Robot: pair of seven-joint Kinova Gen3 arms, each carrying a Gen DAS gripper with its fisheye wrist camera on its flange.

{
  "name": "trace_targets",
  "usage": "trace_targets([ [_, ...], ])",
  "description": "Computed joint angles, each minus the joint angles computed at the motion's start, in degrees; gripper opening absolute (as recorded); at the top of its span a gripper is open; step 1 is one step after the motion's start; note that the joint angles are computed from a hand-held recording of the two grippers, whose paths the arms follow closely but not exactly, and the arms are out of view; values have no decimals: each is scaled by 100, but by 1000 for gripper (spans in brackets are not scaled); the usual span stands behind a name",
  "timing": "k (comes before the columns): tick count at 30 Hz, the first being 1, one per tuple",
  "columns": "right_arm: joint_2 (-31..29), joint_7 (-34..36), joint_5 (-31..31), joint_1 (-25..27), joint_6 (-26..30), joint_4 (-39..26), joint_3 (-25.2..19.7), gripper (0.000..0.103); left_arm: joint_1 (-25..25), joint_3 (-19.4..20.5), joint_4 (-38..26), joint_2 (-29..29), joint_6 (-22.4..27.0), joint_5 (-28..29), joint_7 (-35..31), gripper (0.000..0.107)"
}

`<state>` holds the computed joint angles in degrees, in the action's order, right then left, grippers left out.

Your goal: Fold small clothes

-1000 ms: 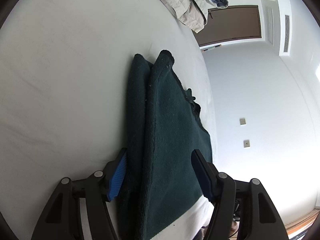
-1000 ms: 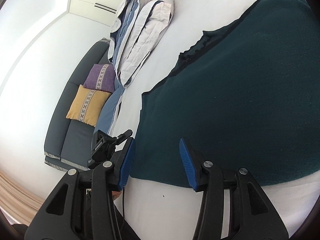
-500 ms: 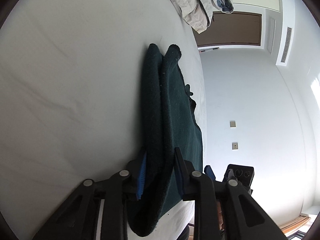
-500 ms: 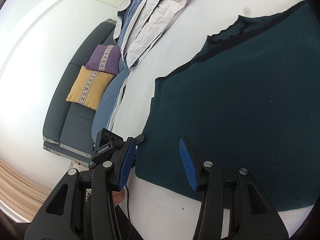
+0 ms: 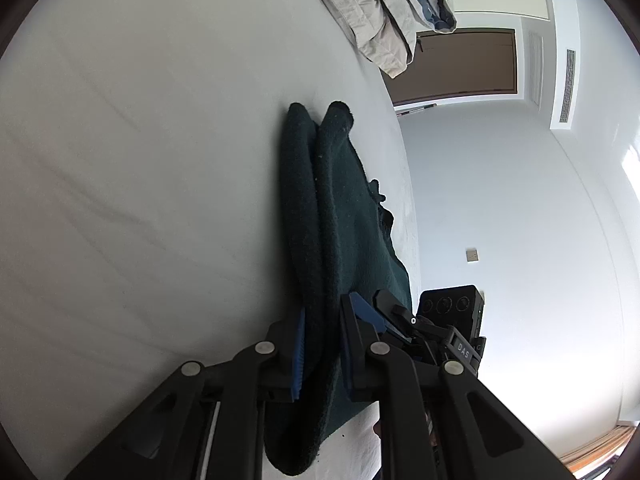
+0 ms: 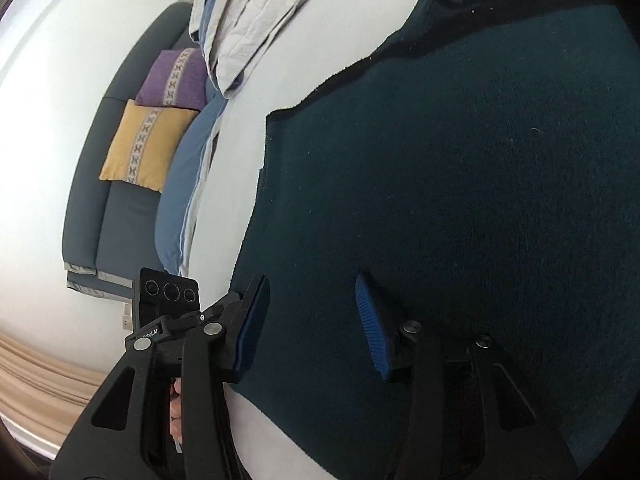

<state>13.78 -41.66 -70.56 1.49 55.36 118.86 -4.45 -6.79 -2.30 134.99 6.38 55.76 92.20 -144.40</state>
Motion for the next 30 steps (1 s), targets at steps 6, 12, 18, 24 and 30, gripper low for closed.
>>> trace_targets([
  [6, 28, 304, -351, 541, 966, 19, 347, 41, 530, 410, -841, -635, -832, -891, 1369, 15],
  [12, 629, 685, -600, 1960, 2364, -53, 453, 54, 1808, 924, -2102, -382, -1967, -1882, 2767, 15],
  [18, 1327, 746, -520, 2434, 3211, -326, 772, 62, 3101, 1223, -3043, 698, -2981, -3056, 4154, 15],
  [24, 1537, 630, -332, 2589, 3373, -639, 681, 63, 2680, 2236, -2709, 864, -3674, -2449, 3644, 42],
  [30, 1335, 319, -191, 2282, 2924, -792, 566, 62, 2193, 2866, -1921, 120, -3811, -1268, 2314, 62],
])
